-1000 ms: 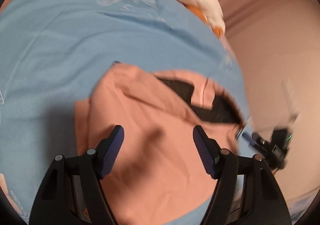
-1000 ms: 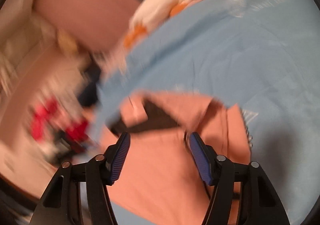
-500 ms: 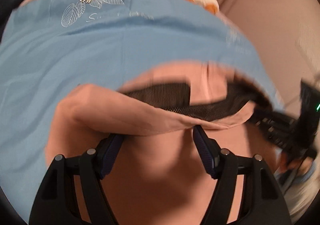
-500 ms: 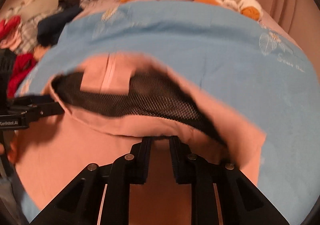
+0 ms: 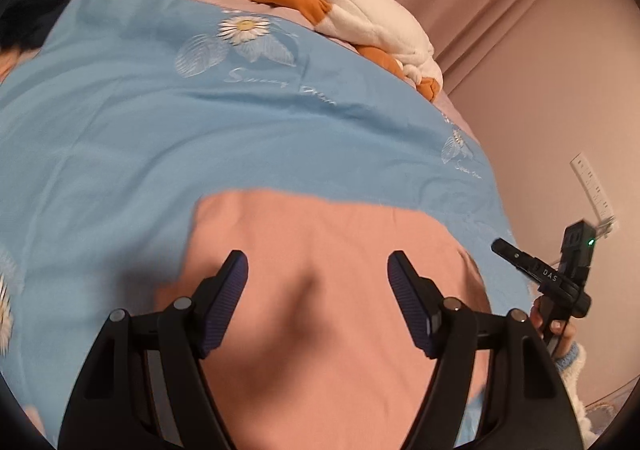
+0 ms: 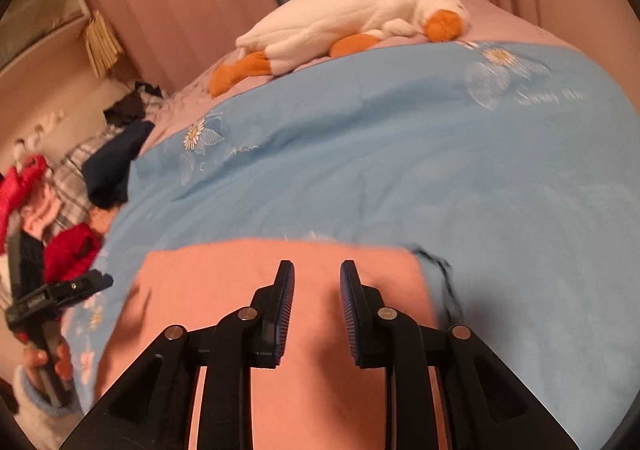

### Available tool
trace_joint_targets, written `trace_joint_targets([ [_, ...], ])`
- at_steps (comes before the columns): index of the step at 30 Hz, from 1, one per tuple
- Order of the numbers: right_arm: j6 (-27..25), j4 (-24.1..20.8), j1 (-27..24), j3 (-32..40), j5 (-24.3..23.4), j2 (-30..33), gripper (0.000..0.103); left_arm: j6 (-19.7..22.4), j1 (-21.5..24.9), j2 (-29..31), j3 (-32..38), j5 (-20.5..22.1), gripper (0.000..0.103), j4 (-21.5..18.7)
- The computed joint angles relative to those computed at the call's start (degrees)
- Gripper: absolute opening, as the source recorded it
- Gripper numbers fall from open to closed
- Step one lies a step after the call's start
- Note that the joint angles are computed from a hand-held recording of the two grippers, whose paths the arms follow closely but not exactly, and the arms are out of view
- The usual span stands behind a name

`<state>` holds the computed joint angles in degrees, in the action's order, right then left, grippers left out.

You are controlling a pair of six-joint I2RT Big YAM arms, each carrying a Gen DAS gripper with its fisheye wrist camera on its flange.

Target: Fold large clothes

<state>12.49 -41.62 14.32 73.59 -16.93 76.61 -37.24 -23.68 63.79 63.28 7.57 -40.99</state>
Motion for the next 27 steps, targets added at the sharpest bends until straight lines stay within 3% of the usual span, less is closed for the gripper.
trace_joint_targets([
  [4, 1.5, 0.0, -5.8, -7.5, -5.7, -7.1, 0.048, -3.5, -0.7, -8.4, -6.8, -1.0, 0.079, -2.0],
  [7, 2.4, -1.7, -8.7, -11.9, -9.1, -10.4, 0.05, -8.6, -1.3, -15.0, -12.9, 0.2, 0.081, -1.8],
  [11, 2.7, -3.3, -9.5, -16.2, -11.3, -12.4, 0.05, -17.3, -1.0, -22.0, -20.3, 3.7, 0.082, 2.6],
  [14, 5.3, -2.2, -9.3, -17.9, -14.3, -12.5, 0.05, -21.8, -1.4, -23.7, -22.9, 5.9, 0.085, 6.1],
  [19, 6.3, -1.8, -7.2, -17.4, -14.2, -11.4, 0.05, -22.3, -3.8, -22.8, -22.4, 6.9, 0.085, 7.2],
  [23, 7.7, -0.1, -6.7, -17.7, -17.0, -11.7, 0.05, -20.8, -4.7, -22.2, -21.0, 6.8, 0.085, 7.7],
  [27, 7.3, 0.2, -6.5, -18.0, -17.8, -11.3, 0.05, -19.5, -3.1, -19.9, -20.6, 11.4, 0.085, 10.2],
])
